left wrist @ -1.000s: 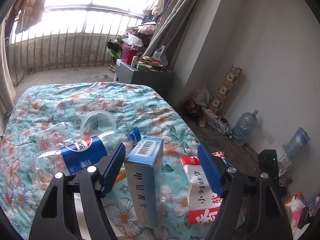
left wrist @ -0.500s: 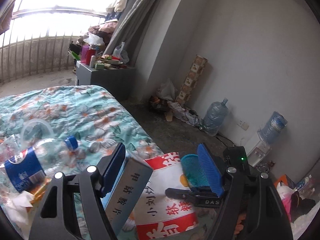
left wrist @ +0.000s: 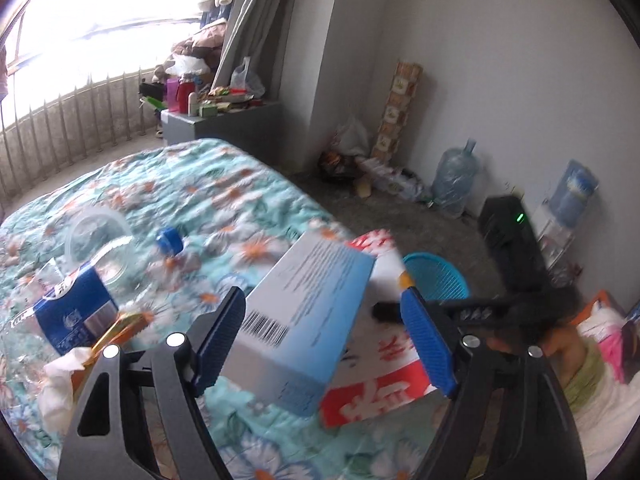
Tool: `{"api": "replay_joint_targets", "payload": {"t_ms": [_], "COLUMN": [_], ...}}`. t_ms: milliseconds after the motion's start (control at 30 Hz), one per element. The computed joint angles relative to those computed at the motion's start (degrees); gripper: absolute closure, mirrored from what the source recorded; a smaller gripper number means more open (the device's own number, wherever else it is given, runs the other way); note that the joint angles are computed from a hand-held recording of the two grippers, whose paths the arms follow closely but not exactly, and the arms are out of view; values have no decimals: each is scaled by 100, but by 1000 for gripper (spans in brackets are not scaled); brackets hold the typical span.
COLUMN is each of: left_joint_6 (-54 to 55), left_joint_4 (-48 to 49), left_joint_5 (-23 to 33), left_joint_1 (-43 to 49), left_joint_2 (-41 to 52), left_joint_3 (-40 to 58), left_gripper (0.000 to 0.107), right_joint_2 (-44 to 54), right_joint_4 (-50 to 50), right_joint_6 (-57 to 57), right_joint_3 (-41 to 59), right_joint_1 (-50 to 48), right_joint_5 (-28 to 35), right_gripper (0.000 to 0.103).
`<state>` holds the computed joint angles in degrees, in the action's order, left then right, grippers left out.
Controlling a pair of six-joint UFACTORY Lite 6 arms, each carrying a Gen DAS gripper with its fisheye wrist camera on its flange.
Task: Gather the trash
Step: 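Grasp the blue medicine box with the left tool while the right tool holds the snack bag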
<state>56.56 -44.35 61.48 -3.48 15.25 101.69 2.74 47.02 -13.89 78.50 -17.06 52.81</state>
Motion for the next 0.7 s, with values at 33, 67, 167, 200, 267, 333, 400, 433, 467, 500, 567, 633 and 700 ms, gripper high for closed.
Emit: {"api": "replay_joint_targets", "payload": {"t_ms": [33,67,167,200,267,333,400,433,467,500,567,633,700], "left_joint_6": [-56,-141,-304,-354,-459,-609,-825,-1010,-1133,-1229,-1375,-1484,-1554], "left_joint_4": [206,388,669,715,823,1016,1223,1357,1412,1439,1463,1517,1527], "left_joint_5": [-75,-153,-319,-386,-364,-439,-481,-436,-357,-278,-114,-109,-94], "left_joint_1": [-73,-161,-378,-436,-546,-668,-752,-776,-784,-782,-753,-729,-672], "left_joint_2": [26,72,294,347,611,866,1112,1301,1472,1611,1839,1919,1952], "left_joint_3": [-36,-40,52,68,340,604,872,1090,1290,1451,1706,1779,1831], "left_gripper": [29,29,27,26,22,22,22,22,22,22,22,24,31], "right_joint_2": [7,2,-35,-36,-40,-43,-12,-3,14,44,75,121,137], "right_joint_4": [3,-17,13,25,84,176,245,275,304,328,365,399,439], "right_joint_6": [4,-3,-90,-113,-174,-274,-314,-342,-363,-391,-435,-448,-480], "right_joint_3": [3,4,-54,-58,-95,-143,-154,-165,-164,-154,-152,-133,-127], "right_joint_1": [24,6,-29,-46,-83,-155,-167,-177,-185,-190,-201,-185,-219], "right_joint_5": [-17,-6,13,31,56,106,109,109,113,111,115,103,137], "right_gripper": [78,78,78,78,78,78,78,78,78,78,78,78,78]}}
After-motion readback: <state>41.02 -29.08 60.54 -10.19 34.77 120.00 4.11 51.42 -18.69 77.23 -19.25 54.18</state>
